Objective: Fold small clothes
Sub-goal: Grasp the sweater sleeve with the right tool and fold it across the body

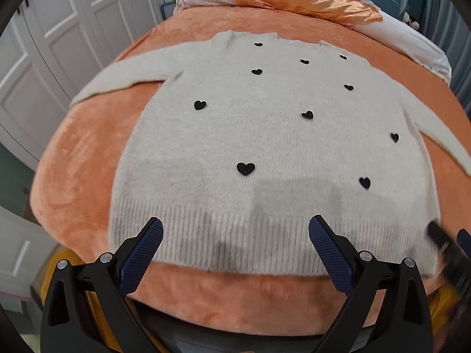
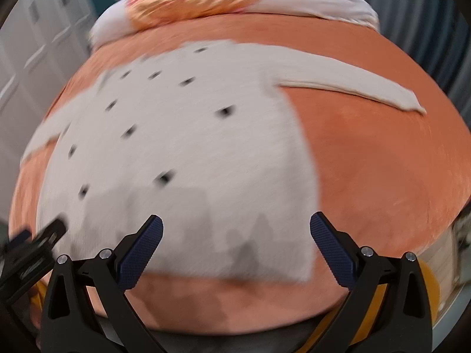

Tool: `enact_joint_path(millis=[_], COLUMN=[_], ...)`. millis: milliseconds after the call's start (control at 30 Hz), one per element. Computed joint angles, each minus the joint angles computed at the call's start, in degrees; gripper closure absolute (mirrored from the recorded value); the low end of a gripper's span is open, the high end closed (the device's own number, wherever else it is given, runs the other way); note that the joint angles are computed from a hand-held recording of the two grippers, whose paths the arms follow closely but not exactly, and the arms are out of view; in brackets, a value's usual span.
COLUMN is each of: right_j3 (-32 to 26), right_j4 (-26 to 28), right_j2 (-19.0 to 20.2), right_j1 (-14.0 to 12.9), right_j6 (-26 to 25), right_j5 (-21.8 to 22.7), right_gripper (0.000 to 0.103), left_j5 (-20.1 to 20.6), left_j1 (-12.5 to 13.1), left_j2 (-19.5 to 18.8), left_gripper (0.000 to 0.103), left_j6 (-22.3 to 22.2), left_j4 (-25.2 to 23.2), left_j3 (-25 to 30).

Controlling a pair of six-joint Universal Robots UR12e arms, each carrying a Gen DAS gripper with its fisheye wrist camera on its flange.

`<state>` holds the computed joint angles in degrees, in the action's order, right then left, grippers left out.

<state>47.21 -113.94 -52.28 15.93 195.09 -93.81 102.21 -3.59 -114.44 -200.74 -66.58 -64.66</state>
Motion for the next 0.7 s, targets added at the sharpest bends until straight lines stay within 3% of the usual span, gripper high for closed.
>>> enact_joint_path(millis=[133,333,500,600,633,700], right_j3=[-2.8,-8.9,-14.1,-17.5,-19.0,-21.2], right_j4=[-1.8,-3.2,-1.5,1.2,1.9,2.8], right_j2=[2.2,7.2,11.4,13.6,14.7,16.1], right_j1=[-4.9,-12.1,-15.9,-16.5,-17.0,-17.3], right_j6=[6.8,19.2,28.5,31.6,32.7,33.2], right_j5=[1.9,0.9,-0.3,-2.1,-1.6,-0.1], right_gripper=[0.005,0.005,0.005,0.006,0.009,0.05], left_j5=[-3.3,-2.2,-1.1,-1.5,-1.6,-0.5], left_j1=[1.5,2.5,2.8,3.0,3.1,3.1], left_j2=[-0.7,-1.8,-2.3,-3.0,-3.6,-4.4], left_gripper=[0.006,0.006,0.006,0.006,0.006,0.006], left_j6=[-0.8,-3.0,-4.5,-3.8,-3.3,-3.0], left_j4=[-0.4,-0.2,0.8,-1.2,-3.4,-6.2], left_j3=[0.9,2.0,2.0,3.0,4.1,5.6])
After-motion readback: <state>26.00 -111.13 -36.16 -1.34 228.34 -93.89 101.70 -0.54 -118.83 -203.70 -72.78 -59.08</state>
